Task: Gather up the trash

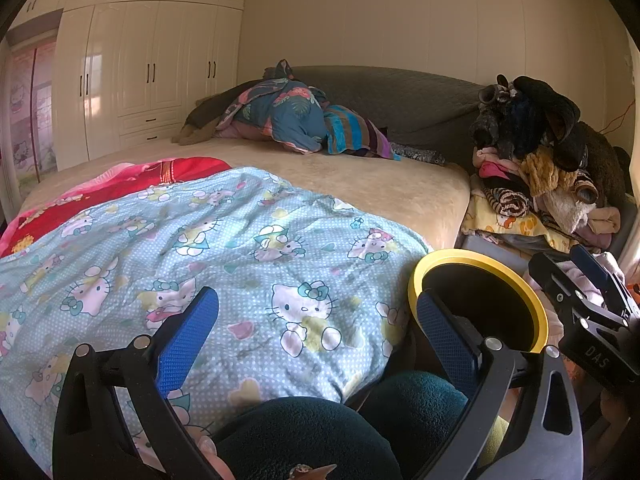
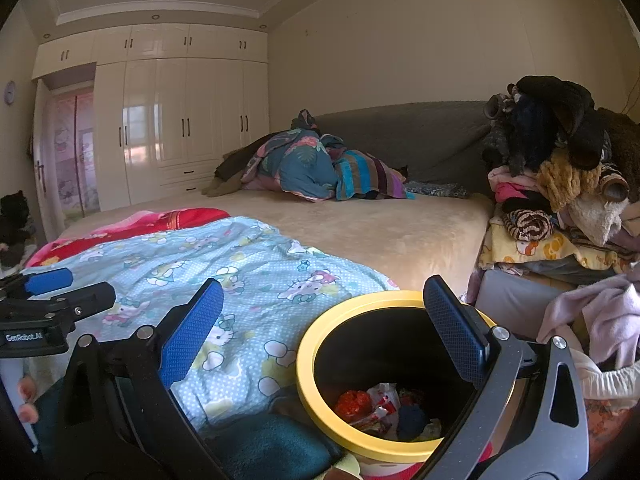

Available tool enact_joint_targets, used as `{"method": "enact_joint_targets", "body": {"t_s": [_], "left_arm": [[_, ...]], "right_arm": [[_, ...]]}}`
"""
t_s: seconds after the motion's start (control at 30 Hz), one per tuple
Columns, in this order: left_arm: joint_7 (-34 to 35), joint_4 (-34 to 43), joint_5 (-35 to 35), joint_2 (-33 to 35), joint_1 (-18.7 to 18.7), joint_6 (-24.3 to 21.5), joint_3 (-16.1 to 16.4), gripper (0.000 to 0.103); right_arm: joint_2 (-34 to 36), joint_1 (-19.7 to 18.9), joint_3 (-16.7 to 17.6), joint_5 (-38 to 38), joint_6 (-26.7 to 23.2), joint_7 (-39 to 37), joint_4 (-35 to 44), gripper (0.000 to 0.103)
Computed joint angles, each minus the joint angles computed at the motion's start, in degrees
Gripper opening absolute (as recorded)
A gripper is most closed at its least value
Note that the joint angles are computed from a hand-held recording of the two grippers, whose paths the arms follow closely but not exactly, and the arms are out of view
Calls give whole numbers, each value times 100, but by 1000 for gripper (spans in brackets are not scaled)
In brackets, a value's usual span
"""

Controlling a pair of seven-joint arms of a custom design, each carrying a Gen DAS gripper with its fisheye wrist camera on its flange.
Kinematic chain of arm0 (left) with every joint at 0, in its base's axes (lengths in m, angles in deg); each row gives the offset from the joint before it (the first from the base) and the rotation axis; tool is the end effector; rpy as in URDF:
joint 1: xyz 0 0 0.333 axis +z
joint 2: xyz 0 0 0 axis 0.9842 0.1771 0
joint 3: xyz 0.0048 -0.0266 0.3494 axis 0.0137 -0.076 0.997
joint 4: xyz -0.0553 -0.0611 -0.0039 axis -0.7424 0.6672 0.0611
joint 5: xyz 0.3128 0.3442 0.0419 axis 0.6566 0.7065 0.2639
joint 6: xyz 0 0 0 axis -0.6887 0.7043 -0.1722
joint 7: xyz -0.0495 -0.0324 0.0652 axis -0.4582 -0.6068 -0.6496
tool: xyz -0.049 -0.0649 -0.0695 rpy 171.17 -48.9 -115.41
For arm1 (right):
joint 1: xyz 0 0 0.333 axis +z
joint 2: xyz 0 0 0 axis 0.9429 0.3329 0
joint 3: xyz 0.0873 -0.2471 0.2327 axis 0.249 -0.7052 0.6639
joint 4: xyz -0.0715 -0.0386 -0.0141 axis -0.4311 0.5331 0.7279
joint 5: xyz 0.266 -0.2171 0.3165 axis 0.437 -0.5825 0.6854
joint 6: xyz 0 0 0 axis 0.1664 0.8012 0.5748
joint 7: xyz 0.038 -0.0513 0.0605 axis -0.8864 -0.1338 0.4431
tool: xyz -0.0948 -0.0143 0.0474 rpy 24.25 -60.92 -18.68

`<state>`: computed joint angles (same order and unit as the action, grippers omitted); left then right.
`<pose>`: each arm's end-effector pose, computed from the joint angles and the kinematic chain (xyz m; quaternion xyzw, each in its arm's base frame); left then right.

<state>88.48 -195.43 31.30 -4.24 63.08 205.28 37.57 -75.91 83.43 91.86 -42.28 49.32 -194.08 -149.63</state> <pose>0.5515 -0.3667 0.5609 -0.4530 0.7311 -0.4548 0.2312 0.4434 0.2454 0.5546 -0.4597 0.6500 -0.4918 0.3527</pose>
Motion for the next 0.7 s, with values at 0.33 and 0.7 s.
{"method": "enact_joint_targets", "body": {"t_s": [0.33,0.7], "left_arm": [[0,3,1,-7,0,-21,-1,97],[-1,5,2,-1,2,-8,-2,97]], "right_arm": [[-18,-7,-8,33,4,-31,-16,92],[-28,-10,-9,42,11,-28,-24,92]]}}
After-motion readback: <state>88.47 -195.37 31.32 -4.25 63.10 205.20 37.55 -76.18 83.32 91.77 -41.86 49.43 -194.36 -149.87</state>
